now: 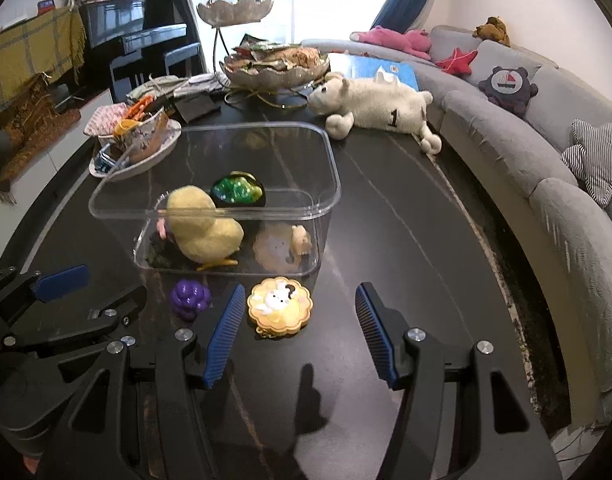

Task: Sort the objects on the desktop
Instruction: 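Lower the left gripper onto the purple grape toy while the right approaches the lion keychain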

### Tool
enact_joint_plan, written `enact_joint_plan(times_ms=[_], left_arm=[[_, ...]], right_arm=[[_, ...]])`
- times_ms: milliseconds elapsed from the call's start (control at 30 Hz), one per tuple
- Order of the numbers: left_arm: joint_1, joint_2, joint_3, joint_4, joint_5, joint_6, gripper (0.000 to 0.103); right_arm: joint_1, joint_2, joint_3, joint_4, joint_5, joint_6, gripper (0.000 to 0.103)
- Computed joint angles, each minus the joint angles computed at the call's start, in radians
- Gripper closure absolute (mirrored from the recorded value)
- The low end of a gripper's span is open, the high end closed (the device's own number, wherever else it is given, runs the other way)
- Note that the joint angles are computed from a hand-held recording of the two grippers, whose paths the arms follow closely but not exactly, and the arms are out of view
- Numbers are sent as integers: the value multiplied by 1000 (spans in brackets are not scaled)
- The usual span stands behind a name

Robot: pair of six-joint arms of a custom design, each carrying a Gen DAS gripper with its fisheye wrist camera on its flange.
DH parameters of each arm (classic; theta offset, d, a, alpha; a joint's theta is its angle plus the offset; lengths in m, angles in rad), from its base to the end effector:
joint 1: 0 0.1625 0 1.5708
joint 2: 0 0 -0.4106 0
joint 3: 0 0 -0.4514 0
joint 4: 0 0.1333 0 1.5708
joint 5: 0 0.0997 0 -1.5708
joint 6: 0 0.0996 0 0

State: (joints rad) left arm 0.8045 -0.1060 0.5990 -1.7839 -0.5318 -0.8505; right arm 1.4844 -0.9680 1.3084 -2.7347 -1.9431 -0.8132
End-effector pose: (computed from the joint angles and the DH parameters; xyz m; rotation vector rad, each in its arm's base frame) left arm -0.4578 -0.7916 -0.0838 0.0825 2.1529 -0.6793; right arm 0.0282 -0.7995 0.3601 0.6582 -2.2775 0.7357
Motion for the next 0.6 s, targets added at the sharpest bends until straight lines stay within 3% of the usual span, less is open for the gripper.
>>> enact_joint_plan(times_ms=[600], left_arm=[[29,35,-58,95,-38,-48,50]], right_arm=[[-29,49,-84,197,9,67,47]])
